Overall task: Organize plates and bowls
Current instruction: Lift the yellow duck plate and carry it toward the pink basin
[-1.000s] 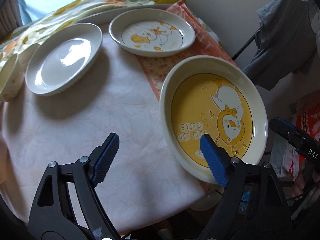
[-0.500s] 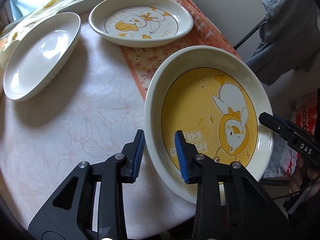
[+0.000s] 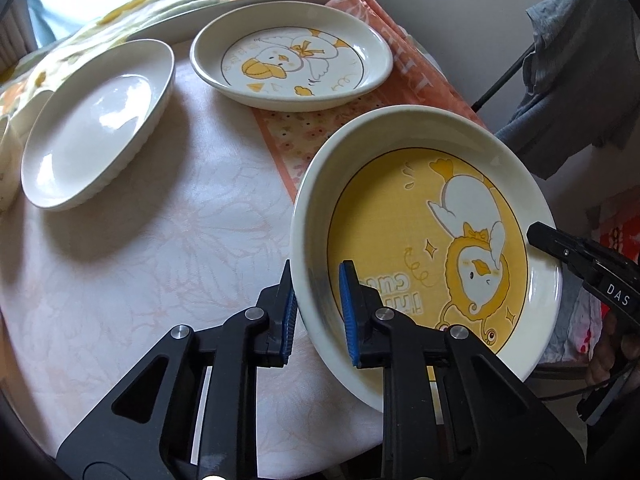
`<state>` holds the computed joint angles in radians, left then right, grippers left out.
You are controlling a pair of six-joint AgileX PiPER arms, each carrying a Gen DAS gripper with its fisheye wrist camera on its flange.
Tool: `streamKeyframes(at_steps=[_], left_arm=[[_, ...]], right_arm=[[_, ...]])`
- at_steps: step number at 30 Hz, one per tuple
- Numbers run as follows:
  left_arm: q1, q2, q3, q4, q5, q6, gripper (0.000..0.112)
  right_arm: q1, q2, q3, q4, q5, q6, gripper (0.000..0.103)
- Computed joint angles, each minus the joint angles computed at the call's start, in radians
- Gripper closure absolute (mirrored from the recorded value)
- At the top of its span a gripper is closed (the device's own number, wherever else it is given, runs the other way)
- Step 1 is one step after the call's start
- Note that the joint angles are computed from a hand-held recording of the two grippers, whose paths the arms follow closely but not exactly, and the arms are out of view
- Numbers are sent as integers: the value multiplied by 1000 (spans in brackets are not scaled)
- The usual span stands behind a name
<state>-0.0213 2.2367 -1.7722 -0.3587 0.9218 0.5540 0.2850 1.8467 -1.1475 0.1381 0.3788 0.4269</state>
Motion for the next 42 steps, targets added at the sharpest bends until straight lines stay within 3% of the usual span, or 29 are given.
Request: streamKeyframes(at_steps=[10, 16, 22, 31, 42], left_arm=[[83, -118, 44, -13, -13, -18, 95], [200, -205, 77, -7, -15, -42, 95], [350, -222, 79, 2, 2, -16, 95], [530, -100, -25, 5, 60, 91, 95], [608, 101, -202, -48, 125, 208, 95]], right_arm=[[40, 21, -149, -41, 78, -45, 92], [104, 97, -357, 10, 181, -147, 91], [196, 257, -618, 52, 285, -193, 91], [354, 569, -1068, 10, 464, -37, 91], [427, 826, -1447, -95, 602, 121, 91]])
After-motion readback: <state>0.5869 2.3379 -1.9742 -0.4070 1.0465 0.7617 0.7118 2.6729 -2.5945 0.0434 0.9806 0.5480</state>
